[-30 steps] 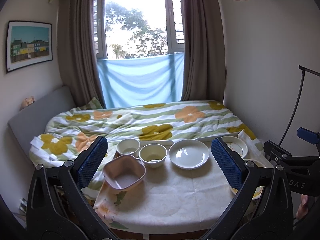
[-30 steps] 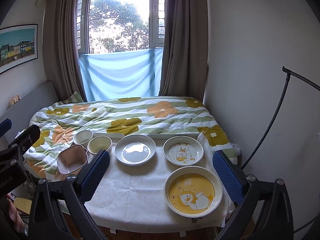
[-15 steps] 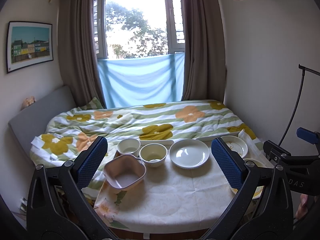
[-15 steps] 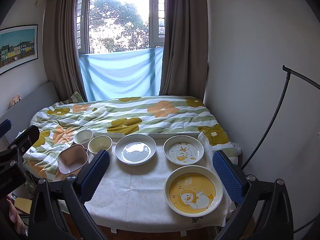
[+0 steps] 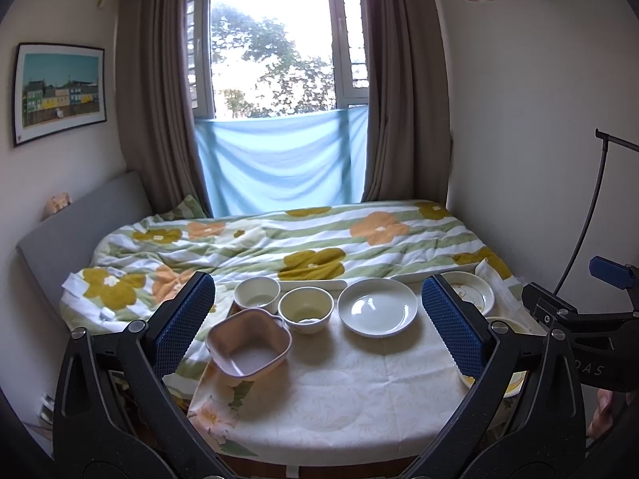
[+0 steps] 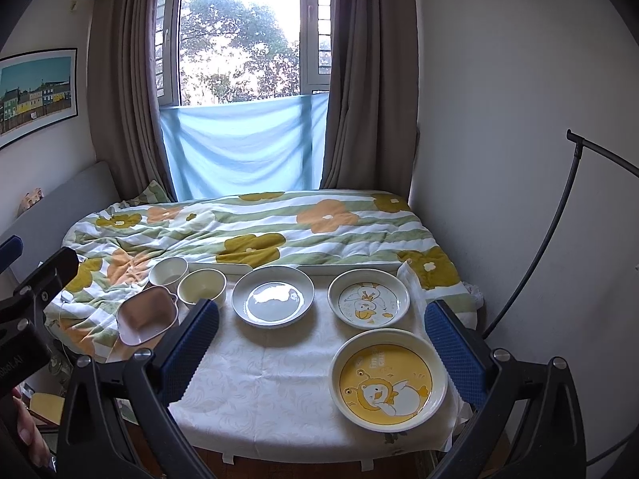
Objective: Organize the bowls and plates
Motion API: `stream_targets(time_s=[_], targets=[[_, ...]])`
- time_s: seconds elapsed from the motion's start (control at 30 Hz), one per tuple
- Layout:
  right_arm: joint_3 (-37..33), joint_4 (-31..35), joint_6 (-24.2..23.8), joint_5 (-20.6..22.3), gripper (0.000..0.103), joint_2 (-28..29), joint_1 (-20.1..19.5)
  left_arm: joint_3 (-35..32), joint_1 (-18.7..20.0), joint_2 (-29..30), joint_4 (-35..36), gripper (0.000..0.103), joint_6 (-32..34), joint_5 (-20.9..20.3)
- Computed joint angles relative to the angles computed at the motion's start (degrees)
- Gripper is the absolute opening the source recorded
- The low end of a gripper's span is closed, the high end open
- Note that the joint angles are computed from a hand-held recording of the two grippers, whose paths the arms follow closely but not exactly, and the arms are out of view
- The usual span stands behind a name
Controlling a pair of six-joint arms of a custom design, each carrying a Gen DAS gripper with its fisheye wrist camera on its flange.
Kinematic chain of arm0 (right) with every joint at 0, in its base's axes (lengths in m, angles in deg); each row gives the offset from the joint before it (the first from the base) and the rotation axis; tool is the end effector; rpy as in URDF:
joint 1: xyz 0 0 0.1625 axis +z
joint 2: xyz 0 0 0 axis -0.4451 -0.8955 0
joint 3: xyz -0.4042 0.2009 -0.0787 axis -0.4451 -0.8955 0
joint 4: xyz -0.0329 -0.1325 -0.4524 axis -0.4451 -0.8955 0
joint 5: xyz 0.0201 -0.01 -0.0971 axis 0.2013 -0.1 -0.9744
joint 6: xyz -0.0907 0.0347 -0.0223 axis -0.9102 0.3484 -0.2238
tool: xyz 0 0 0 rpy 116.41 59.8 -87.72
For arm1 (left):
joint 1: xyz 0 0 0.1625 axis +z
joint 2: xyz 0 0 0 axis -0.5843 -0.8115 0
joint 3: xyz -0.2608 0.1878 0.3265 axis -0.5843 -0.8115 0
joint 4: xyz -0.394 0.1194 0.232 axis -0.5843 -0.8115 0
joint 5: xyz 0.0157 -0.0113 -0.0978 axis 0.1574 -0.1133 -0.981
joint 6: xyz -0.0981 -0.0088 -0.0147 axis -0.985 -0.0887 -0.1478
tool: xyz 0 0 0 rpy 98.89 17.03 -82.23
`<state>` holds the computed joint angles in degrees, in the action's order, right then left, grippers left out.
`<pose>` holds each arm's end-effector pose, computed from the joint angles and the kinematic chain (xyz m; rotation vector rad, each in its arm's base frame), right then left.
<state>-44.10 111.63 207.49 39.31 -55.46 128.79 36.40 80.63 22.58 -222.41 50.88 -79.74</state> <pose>0.2480 -0.7691 0.4105 0.4901 -2.0750 1.1710 -0.4916 -0.7992 0.1913 0.5801 1.9511 -1.3258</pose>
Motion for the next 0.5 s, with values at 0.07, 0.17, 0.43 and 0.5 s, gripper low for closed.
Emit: stream_targets(time_s=[0.07, 0.17, 0.43, 0.5], targets=[[-0.14, 0.12, 0.11, -0.07, 0.103, 0.08, -0.03, -0.01, 0.0, 0.01, 0.01, 0.103, -0.01, -0.03], [-0.38, 0.19, -0.04, 0.03, 0.103, 0.2, -0.02, 0.52, -0.16, -0.19, -0.84, 0.103, 0.59, 0.15], [0.13, -0.09, -0.01, 0.11, 0.103, 0.06, 0.05, 1.01, -0.4, -0.34, -0.98, 0.103, 0.04, 0.38], [0.14, -0.08, -0.08, 0.01, 0.103, 0.04, 0.0, 1.0, -0.39, -0.34, -0.94, 0.103, 0.06, 0.36]])
